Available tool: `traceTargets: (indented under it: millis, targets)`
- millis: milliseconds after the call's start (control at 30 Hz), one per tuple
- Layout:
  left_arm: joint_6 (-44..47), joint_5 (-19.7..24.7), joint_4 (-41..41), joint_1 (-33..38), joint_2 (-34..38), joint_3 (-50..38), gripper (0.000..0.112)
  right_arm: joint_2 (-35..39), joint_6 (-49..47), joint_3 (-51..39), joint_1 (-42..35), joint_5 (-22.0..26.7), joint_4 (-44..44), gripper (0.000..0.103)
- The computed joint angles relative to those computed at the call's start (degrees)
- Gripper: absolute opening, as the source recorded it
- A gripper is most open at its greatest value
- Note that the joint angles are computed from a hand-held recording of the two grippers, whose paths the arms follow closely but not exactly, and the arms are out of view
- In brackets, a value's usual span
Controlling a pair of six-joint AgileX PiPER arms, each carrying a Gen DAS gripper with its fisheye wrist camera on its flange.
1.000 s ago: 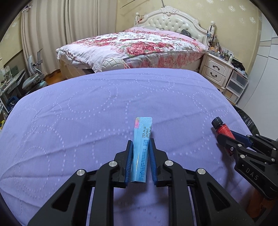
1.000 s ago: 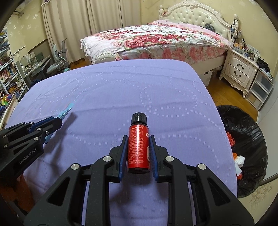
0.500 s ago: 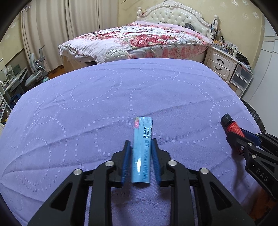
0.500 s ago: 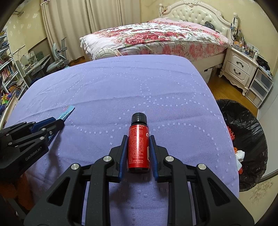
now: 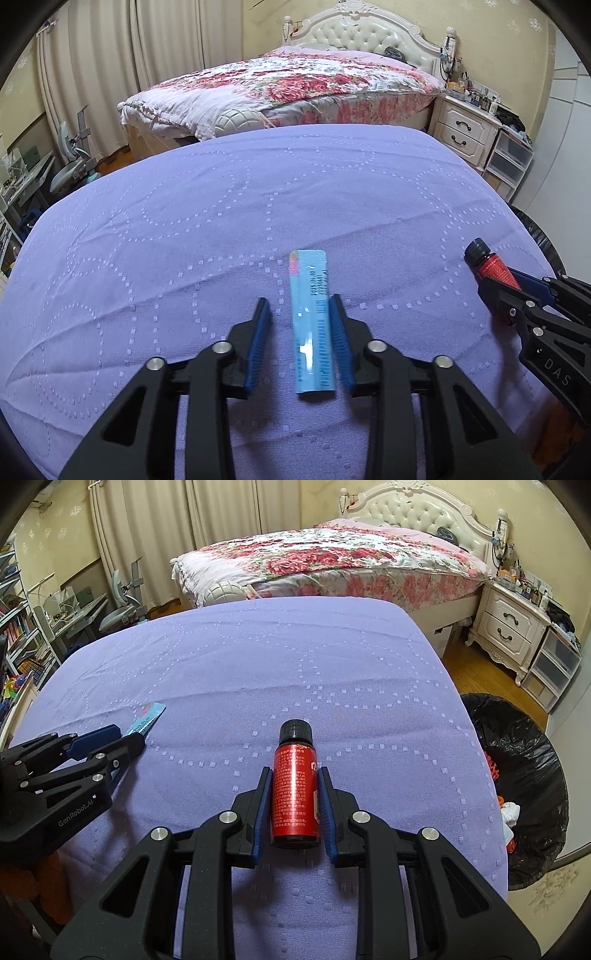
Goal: Collect trash
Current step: 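Carry the blue tube and red bottle over the black bin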
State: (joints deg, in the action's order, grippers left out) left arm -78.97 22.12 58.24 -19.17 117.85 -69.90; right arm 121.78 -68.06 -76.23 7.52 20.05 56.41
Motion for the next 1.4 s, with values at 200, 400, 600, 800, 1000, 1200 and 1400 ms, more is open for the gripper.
traceTargets:
  millis: [200,400,600,800,1000,1200,1400]
  targets:
    - [-3.0,-0.7,2.8,0.1,-0.4,0.7,0.019,-0.1,-0.6,0.2,0.0,0.0,0.6,0.023]
    - [-13.8,0.3,12.2,-1.2,-2.2,2.6,0.018,-1.9,-5.6,2.4,-0.3,-0.4,6.0,0.024]
    - [-19.0,2.2,16.6,-2.8,-3.5,2.2,0.018,-3.8,-7.2,2.6,-1.4,0.3,8.2,0.023]
    - [-23.0,4.2,20.6,-5.2,-4.1,0.2,0.018,-6.8,-13.7,4.1,-3.3,0.1,14.8,0.023]
    - [-23.0,5.3,22.2,-8.2,-3.2,-4.0,0.018,-9.6,-21.2,4.9,-6.7,0.0,22.2,0.023]
    - [-20.5,5.5,22.3,-10.3,-1.0,-9.0,0.018,-10.5,-26.6,4.0,-11.2,-0.5,27.2,0.023]
    - [-12.7,4.7,16.5,-12.0,4.4,-18.1,0.018,-8.1,-24.3,0.5,-15.2,-1.9,25.1,0.023]
